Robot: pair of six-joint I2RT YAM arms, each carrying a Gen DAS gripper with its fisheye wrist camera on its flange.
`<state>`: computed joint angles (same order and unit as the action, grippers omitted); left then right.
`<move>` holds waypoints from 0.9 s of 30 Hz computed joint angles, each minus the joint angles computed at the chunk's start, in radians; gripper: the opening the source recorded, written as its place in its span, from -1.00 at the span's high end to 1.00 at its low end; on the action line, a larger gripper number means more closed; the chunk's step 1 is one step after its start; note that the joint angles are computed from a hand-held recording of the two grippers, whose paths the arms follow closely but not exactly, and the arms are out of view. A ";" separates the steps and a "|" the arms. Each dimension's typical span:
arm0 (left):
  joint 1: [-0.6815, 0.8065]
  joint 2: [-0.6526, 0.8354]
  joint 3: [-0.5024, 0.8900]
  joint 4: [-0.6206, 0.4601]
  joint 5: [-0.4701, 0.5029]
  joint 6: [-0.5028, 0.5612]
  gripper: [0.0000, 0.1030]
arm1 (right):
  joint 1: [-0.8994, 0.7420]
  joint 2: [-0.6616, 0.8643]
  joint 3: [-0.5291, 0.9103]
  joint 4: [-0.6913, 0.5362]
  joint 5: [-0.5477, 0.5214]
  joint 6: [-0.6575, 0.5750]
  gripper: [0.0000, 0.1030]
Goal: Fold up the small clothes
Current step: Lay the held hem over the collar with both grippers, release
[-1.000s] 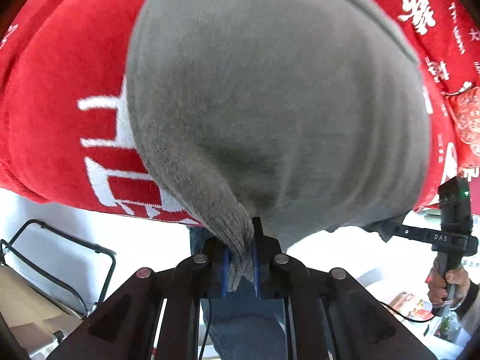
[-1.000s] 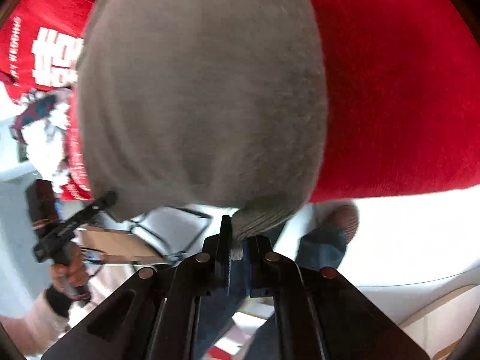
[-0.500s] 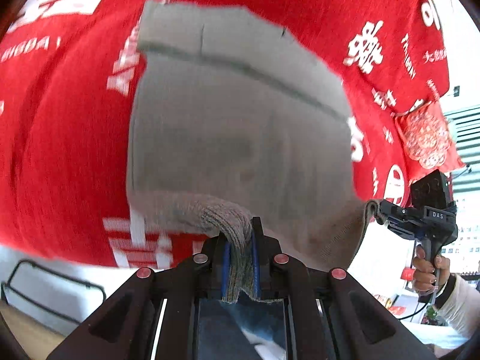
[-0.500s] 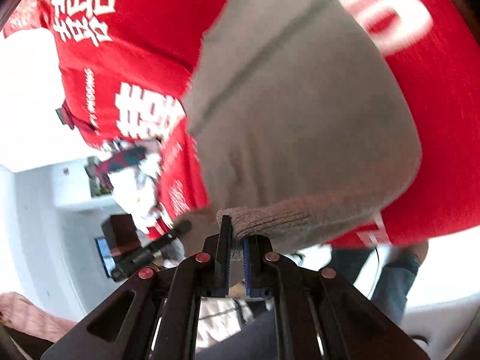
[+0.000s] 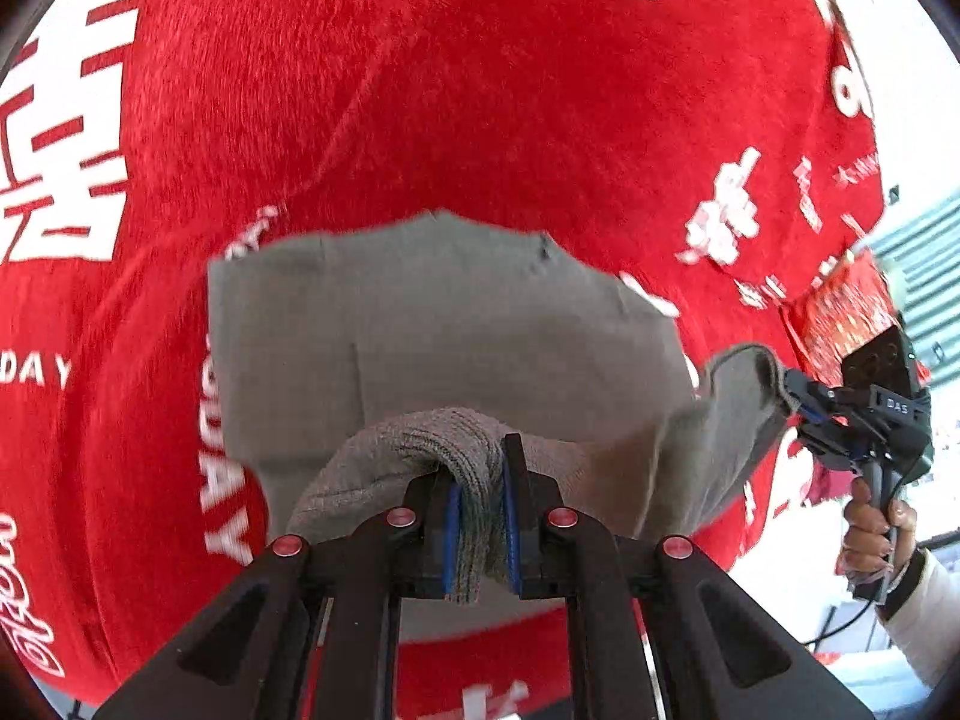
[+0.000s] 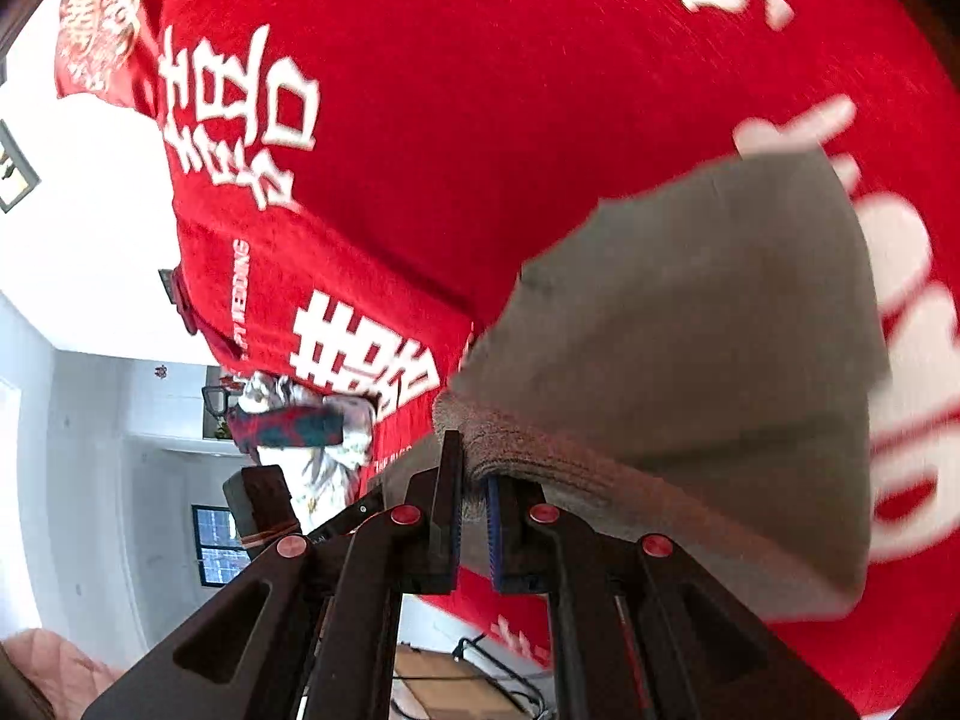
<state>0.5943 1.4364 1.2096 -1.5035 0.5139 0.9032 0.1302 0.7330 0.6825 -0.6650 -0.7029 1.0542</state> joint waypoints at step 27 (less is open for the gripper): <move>-0.341 0.243 -0.050 0.679 -0.383 -0.548 -0.78 | -0.155 0.838 0.276 0.000 0.197 -0.487 -0.32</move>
<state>0.2533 1.6791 1.1595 -0.8245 0.1306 0.3549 -0.0251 1.5710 0.9584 -0.6647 -0.5056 0.5674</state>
